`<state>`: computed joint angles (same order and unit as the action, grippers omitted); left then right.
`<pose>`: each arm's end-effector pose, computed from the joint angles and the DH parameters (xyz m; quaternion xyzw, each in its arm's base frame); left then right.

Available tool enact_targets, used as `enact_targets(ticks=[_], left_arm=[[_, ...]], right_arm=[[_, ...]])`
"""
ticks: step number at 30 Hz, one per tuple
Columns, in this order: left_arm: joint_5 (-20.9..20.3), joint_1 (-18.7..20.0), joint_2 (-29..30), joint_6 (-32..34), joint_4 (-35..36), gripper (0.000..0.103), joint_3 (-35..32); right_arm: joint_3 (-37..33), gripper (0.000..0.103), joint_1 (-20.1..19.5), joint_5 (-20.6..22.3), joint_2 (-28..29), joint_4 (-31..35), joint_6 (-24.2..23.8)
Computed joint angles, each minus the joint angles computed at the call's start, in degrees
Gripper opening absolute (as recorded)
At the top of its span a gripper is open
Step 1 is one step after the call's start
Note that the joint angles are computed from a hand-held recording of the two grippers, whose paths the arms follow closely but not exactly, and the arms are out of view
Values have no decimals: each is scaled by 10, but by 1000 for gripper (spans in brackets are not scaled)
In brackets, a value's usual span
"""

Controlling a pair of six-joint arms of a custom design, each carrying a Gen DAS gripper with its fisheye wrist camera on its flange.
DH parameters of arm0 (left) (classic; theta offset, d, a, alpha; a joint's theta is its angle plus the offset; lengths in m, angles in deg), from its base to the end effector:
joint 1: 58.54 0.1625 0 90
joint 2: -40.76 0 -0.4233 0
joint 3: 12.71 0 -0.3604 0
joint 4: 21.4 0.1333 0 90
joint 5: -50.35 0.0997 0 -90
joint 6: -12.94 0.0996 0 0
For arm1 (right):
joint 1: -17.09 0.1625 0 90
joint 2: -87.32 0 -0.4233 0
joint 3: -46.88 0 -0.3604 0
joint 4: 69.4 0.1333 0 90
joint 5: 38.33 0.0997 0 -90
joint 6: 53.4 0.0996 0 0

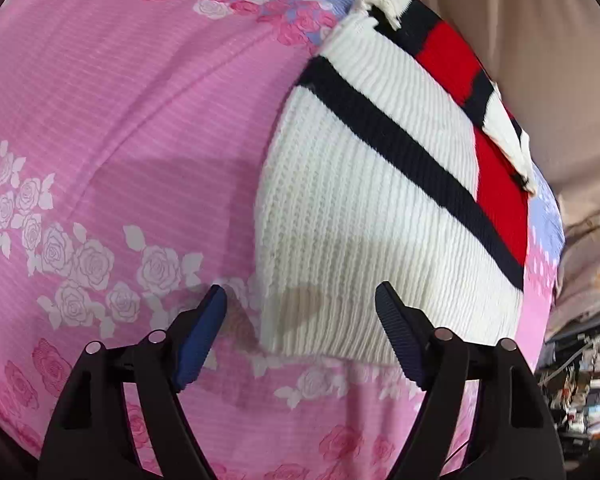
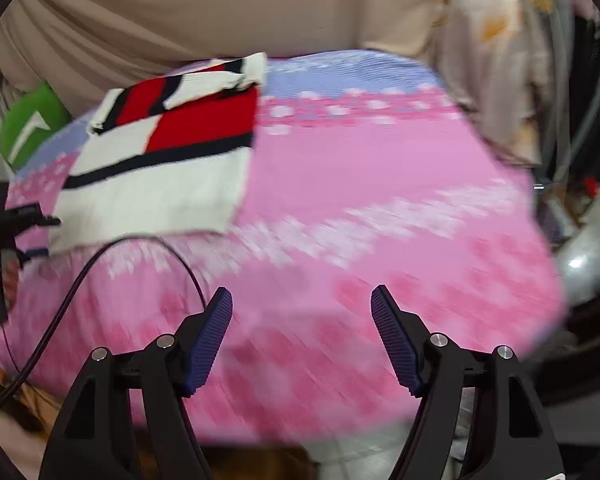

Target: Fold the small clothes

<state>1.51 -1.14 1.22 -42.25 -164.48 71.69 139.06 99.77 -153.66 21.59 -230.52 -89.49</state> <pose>-0.2049 -0.6895 0.1178 -0.2076 0.9108 -0.2914 0.2061 0.0096 -0.6373 0.3939 0.1435 -0.8949 0.2695 0.3255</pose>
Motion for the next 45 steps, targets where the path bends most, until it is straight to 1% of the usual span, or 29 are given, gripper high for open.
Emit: enact_targets(ticks=[2, 4, 5, 6, 7, 8, 9, 10, 11, 12, 13, 14, 17, 19, 21, 23, 25, 26, 28, 30, 32, 35, 38, 40, 43, 45], left_arm=[[12, -2, 10, -6, 4, 79, -12], [39, -6, 23, -3, 9, 79, -25], [48, -8, 29, -1, 16, 72, -33], [48, -9, 34, 10, 14, 57, -38], [41, -8, 37, 24, 10, 47, -43], [27, -6, 38, 36, -3, 22, -43], [-8, 1, 38, 47, -23, 11, -42], [-19, 2, 38, 46, -29, 11, -40], [-12, -2, 37, 48, -38, 10, -36], [-3, -9, 35, 53, -43, 9, -31], [6, -16, 30, 53, -49, 9, -24], [12, -22, 26, 53, -53, 9, -17], [32, -52, -4, 57, -68, 8, 20], [42, -72, -27, 50, -63, 8, 47], [49, -94, -54, 25, -29, 8, 77], [45, -118, -82, -14, 21, 8, 113], [8, -143, -116, -77, 85, 8, 155], [-16, -157, -134, -115, 120, 8, 178], [-65, -174, -154, -169, 168, 8, 203], [-118, -191, -168, -210, 196, 8, 225], [-138, -203, -174, -224, 214, 8, 231], [-126, -203, -171, -214, 231, 8, 215], [-99, -204, -164, -197, 236, 8, 198], [-75, -198, -160, -174, 235, 8, 180], [-23, -192, -155, -136, 204, 8, 166], [13, -184, -143, -98, 172, 8, 147]], right_arm=[[-63, 69, -5, 29, 63, 34, 12], [-121, 67, -4, 39, 123, 57, 26], [-144, 67, -3, 40, 144, 71, 33], [-168, 67, -4, 48, 162, 93, 47], [-185, 67, -4, 57, 175, 108, 60], [-195, 67, -4, 62, 184, 115, 69], [-207, 60, -3, 62, 193, 122, 75], [-219, 41, -3, 59, 201, 136, 80], [-227, 30, -2, 58, 207, 149, 85], [-225, 11, -1, 54, 207, 138, 79], [-224, 7, -2, 64, 203, 145, 78], [-212, 7, 0, 72, 194, 134, 75], [-163, 6, 4, 101, 147, 96, 41], [-131, 5, 8, 108, 113, 92, 15], [-86, 5, 10, 107, 68, 101, -19], [-40, 5, 8, 88, 20, 123, -51], [7, 5, -1, 61, -34, 173, -67], [25, 5, -7, 48, -58, 205, -71], [56, 5, -17, 10, -104, 278, -75], [73, 5, -22, -13, -135, 330, -75], [79, 5, -24, -19, -151, 357, -66], [69, 5, -28, -9, -151, 368, -46], [59, 5, -26, 2, -141, 349, -45], [54, 5, -16, 16, -133, 314, -46], [38, 5, -6, 38, -110, 248, -53], [18, 5, -3, 58, -87, 202, -51]])
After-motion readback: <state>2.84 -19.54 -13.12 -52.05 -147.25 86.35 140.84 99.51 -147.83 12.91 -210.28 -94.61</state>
